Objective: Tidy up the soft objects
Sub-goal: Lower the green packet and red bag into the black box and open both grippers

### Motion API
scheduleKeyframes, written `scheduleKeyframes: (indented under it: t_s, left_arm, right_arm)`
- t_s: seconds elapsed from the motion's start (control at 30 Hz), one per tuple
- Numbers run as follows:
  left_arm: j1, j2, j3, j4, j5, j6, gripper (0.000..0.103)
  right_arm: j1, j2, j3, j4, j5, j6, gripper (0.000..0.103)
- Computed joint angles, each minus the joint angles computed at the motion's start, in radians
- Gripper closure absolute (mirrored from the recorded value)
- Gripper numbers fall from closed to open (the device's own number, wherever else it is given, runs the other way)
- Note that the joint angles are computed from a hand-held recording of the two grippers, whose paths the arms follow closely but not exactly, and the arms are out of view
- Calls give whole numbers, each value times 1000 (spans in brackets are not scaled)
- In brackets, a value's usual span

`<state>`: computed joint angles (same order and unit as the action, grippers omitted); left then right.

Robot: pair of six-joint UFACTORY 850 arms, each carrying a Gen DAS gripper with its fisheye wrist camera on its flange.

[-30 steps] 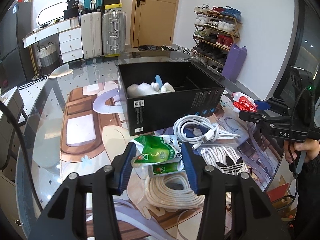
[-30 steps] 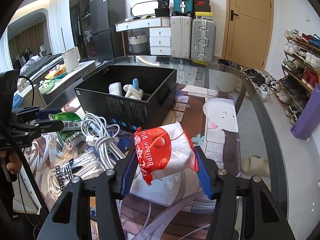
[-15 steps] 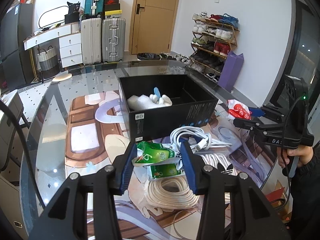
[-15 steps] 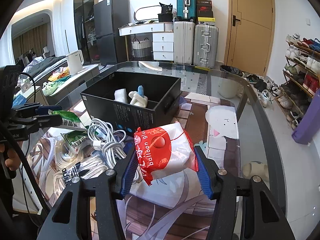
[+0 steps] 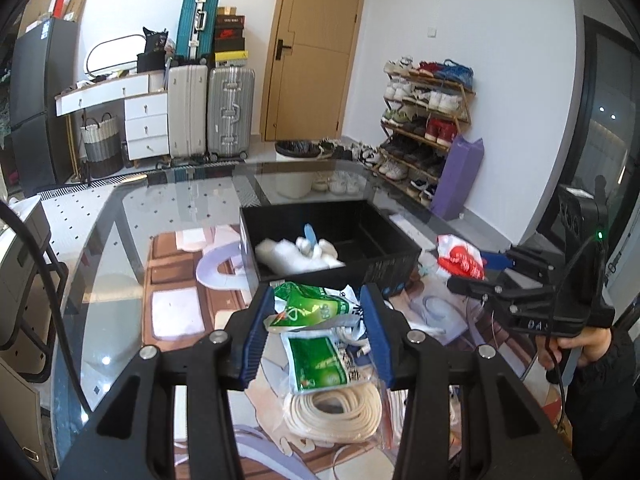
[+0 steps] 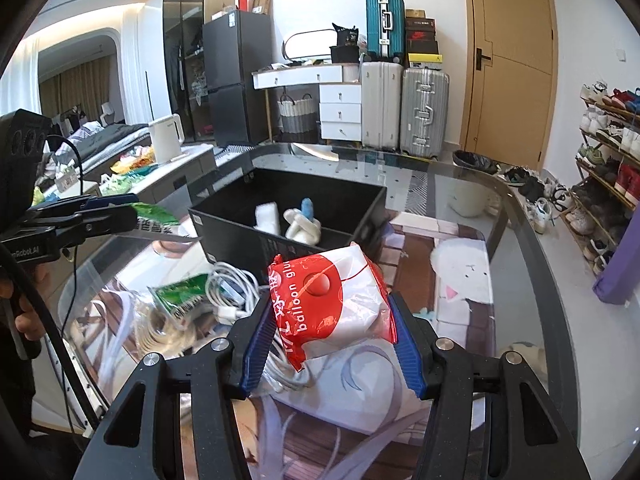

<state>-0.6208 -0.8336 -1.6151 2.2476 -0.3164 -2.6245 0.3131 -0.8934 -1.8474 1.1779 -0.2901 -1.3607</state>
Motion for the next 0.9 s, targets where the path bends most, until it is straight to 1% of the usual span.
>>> scheduleKeyframes:
  t_s: [0.03,0.13,0.27,0.43,0.6,0.7,0.73,0.9]
  left_arm:
    - [1,0,-2,17,-6,-23,59]
    - [3,-13,-28,12,-7,-30,59]
    - [4,-35,-69,-12,-20,-6,59]
    - [14,-60,-117,-10,-34,-25,59]
    - [20,-98,-187,-73,-36,48,59]
    - [22,-130,-242,-148,-36,136,59]
    - [24,-146,-268,-186,-29,179,59]
    - [35,-196,-342,-251,-12,238,59]
  right_arm:
    - [0,0,-1,24,-9,-19,47]
    - [-2,-13,-26,27,-37,-2,47]
    - [1,-41,-81,-26,-59,67,47]
    - [8,-75,-152,-52,-77,104,47]
    - [10,-137,-272,-145,-108,227,47]
    - [15,-182,-354,-218,-123,305,47]
    - [17,-202,-391,-252,-132,343,47]
    - [25,-304,-577,-420,-193,515,47]
